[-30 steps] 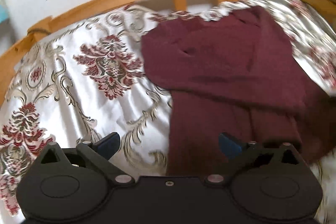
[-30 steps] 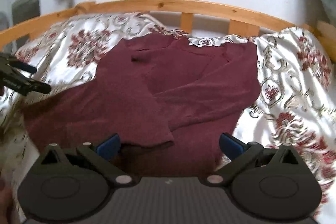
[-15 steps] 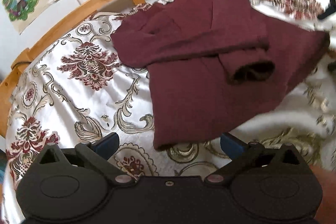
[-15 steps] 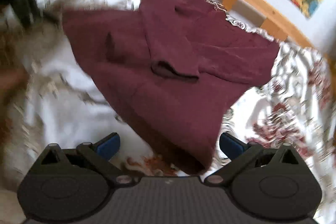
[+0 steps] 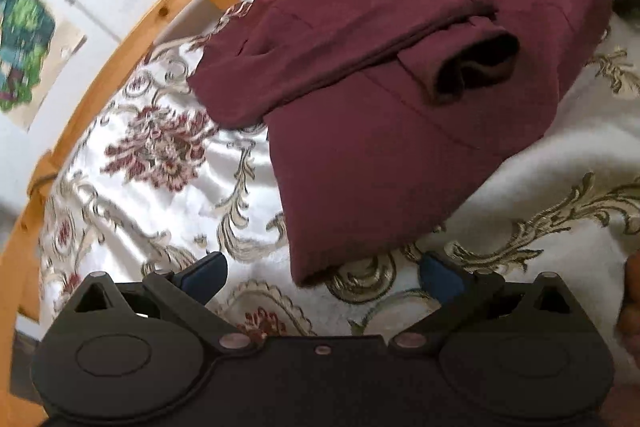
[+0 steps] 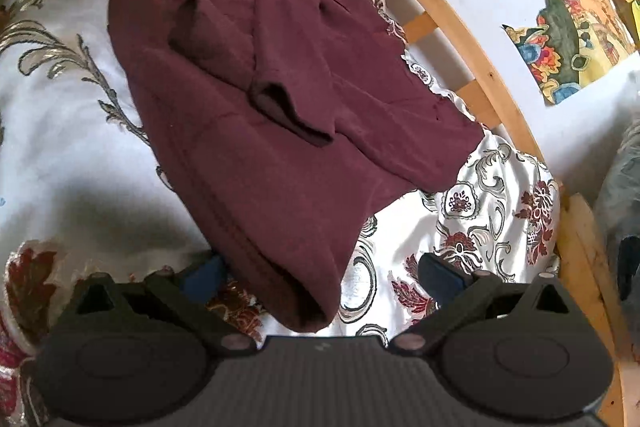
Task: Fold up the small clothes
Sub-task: 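Fold the sweater side over the body with the left tool and release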
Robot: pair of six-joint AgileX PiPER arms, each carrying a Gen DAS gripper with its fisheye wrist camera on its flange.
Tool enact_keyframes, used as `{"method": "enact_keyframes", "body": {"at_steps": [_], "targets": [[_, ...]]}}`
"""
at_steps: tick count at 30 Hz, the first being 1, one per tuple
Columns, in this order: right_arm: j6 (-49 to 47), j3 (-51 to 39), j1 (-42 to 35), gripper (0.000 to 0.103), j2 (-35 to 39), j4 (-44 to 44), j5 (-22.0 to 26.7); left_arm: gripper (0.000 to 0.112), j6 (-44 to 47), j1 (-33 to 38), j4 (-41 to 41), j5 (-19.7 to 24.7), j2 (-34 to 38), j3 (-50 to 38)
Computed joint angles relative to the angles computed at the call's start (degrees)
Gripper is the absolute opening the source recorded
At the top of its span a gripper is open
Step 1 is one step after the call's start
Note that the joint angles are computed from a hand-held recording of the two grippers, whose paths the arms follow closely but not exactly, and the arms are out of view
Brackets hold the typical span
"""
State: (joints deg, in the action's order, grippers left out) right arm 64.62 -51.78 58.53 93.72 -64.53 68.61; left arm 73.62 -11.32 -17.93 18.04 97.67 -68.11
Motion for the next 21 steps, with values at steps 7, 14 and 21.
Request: {"method": "enact_keyframes", "body": {"at_steps": [7,14,21], "targets": [[2.10,1.44,-1.74,0.055,-1.54,-2.00,-0.17,0.053,-0.64,-0.29,1.68,1.71,1.47,-2.24],[2.50,2.43,-1.14,0.013,-4.55,-2.46,-4.19,0.012,-3.45,-1.01,5.20,-1.04,0.70,-0.15],[9.03,2.18,-1.38,0.008,-12.01,-3.48,-4.33,0.006,0.33,1.20,-6.55,0.40,-0.46,-2.42]]}}
